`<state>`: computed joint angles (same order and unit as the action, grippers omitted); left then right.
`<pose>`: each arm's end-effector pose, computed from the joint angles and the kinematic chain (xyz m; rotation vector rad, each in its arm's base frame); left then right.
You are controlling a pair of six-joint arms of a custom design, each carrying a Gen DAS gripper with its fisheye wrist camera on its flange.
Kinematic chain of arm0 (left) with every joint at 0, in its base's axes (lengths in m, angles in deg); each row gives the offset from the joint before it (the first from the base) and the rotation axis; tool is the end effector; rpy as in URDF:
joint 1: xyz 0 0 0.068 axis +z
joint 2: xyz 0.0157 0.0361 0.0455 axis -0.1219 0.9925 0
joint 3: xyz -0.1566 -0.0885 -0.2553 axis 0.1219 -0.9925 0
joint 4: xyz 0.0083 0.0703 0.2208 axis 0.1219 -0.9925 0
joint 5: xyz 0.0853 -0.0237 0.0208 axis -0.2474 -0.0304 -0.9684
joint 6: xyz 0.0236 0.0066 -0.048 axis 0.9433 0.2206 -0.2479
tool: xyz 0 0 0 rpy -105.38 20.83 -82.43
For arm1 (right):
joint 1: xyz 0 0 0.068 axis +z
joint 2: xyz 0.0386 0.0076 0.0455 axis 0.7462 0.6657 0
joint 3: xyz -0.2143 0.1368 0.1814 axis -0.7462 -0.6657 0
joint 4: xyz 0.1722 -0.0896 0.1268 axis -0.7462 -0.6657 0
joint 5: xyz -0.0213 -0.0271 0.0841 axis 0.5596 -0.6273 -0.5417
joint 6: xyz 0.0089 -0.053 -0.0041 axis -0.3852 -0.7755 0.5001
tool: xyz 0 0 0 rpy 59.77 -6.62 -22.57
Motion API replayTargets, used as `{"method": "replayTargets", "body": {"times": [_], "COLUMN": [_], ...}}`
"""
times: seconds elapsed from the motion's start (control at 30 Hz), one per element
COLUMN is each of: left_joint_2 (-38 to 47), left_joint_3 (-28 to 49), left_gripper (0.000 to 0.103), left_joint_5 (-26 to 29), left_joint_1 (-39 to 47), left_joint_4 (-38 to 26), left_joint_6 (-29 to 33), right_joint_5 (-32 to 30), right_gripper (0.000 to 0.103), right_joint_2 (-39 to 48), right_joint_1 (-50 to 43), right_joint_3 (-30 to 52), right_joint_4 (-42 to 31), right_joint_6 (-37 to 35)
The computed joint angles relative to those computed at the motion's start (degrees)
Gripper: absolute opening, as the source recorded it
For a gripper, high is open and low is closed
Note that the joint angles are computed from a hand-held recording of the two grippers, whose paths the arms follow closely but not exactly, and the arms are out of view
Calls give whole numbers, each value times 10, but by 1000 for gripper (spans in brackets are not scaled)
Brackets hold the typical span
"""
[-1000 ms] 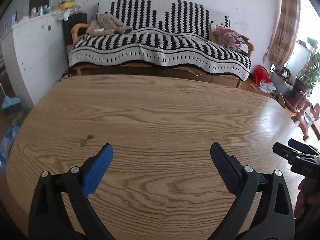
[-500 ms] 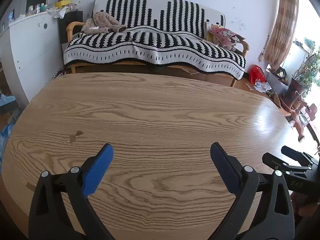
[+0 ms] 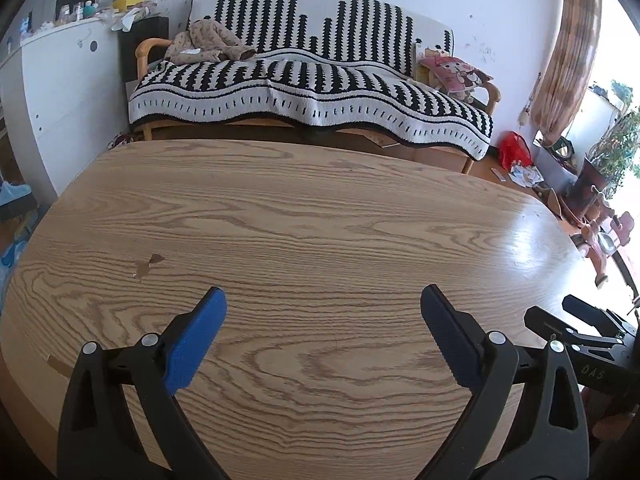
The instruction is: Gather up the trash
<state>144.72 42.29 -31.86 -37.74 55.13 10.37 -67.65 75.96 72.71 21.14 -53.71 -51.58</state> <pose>0.2421 -0.1186 0.2640 -0.7779 2.2121 0.1469 0.3721 0.1786 0.2349 -0.7392 2.3698 0.4491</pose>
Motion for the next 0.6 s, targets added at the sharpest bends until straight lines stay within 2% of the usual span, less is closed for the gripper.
{"method": "replayTargets", "body": {"times": [0.6], "left_joint_2": [12], "left_joint_3": [5], "left_gripper": [95], "left_joint_5": [2], "left_joint_1": [-3], "left_joint_4": [5], "left_joint_6": [3], "right_joint_5": [-2], "right_gripper": [95], "right_joint_2": [0], "right_joint_1": [-3], "right_joint_3": [7], "right_joint_4": [-10], "right_joint_6": [-4]}}
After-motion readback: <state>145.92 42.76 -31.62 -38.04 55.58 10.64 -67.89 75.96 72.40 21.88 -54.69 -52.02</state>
